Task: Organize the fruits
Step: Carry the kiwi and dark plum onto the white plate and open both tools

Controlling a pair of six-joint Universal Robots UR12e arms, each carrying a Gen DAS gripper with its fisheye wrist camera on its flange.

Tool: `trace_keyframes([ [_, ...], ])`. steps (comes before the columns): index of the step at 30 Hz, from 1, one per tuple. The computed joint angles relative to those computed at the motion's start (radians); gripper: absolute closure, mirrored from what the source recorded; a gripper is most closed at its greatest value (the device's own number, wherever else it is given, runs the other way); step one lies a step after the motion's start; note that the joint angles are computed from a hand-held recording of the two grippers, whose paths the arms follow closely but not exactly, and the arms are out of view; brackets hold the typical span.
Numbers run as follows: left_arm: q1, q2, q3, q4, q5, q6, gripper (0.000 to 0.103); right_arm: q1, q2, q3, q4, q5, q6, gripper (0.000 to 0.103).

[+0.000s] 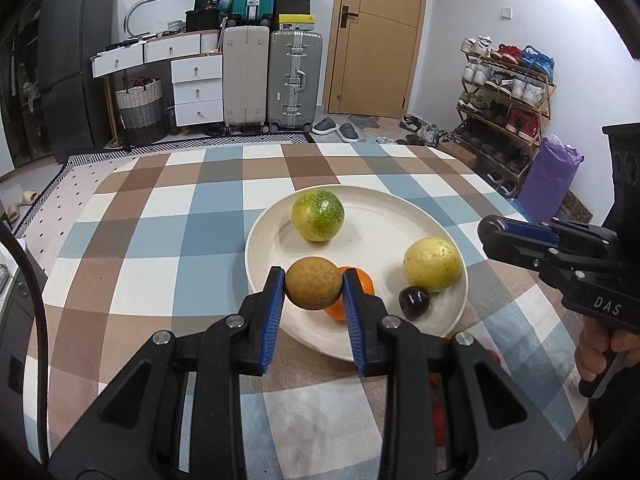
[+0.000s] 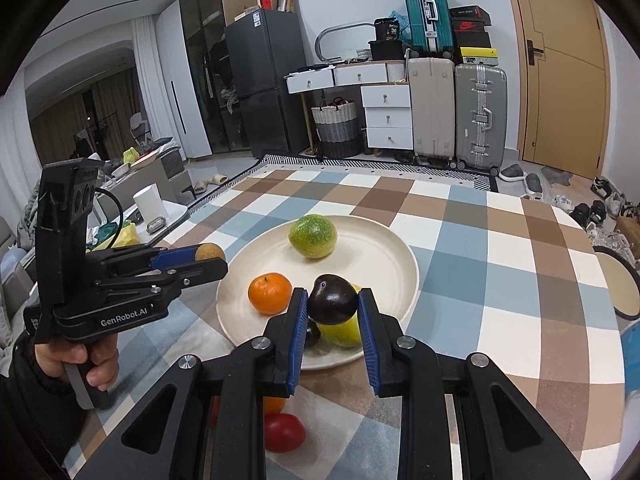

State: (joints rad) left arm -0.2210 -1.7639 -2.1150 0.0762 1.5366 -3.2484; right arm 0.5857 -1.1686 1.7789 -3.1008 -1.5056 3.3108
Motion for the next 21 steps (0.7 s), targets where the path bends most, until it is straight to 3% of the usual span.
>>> trace_keyframes([
  [3, -0.002, -0.009, 0.011, -0.002, 0.014, 0.003, 0.077, 0.001, 0.01, -0.014, 0.006, -0.012, 0.01, 0.077],
  [13, 0.022, -0.033, 0.019, 0.01, -0.046, -0.048, 0.077, -0.002, 0.038, -0.038, 0.016, -0.07, 0.051, 0.077],
  [21, 0.018, -0.04, 0.023, 0.016, -0.019, -0.055, 0.077, 0.001, 0.049, -0.043, 0.01, -0.119, 0.08, 0.077],
])
